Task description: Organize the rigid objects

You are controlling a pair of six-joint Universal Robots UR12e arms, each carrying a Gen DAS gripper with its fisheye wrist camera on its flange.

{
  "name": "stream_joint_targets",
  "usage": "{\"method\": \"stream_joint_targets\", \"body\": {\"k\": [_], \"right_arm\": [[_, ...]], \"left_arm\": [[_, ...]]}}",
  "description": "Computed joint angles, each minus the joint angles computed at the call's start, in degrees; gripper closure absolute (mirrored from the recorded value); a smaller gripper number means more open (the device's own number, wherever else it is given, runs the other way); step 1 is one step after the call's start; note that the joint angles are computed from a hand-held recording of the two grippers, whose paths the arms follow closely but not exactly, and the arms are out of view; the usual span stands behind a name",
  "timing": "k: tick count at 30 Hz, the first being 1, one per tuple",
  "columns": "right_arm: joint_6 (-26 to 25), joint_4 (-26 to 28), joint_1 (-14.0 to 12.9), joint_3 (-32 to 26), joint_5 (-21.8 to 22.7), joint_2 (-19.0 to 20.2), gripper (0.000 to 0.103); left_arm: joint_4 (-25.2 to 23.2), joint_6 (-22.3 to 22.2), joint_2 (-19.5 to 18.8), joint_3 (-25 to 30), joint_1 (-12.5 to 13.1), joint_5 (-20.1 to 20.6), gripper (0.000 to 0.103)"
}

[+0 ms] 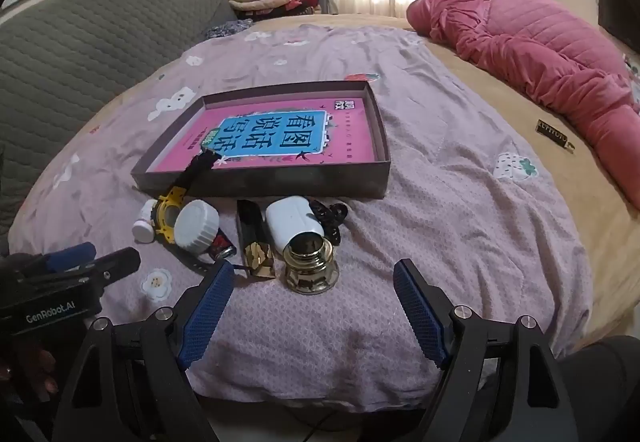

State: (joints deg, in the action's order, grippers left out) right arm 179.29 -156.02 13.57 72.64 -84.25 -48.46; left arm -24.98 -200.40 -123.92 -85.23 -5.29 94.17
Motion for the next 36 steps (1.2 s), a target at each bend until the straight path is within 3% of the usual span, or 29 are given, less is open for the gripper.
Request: {"method": "stream_joint_targets", "body": {"k": [5, 8, 17, 36], "right_arm": [[-1.1, 1.2, 0.1, -1.2, 0.3, 0.5, 0.02], [-2.5, -2.3, 0.2, 0.3, 0.4, 0.1, 0.02], [-5.4, -3.8, 0.7, 0.6, 0.2, 0.0, 0.02], [-5.6, -3.7, 0.7, 0.5, -0.9, 0.1, 0.02]], "left_arm": [[-1.9, 1.1, -0.6, 1.2, 0.0, -1.1, 0.021], [-1.2, 1.9, -1.1, 1.6, -0.5, 0.3, 0.021], [1.4, 3.1, -0.4, 0.3, -0.2, 0.5, 0.021], [3.2, 3.6, -0.3, 0.2, -0.7, 1.9, 0.021]]}}
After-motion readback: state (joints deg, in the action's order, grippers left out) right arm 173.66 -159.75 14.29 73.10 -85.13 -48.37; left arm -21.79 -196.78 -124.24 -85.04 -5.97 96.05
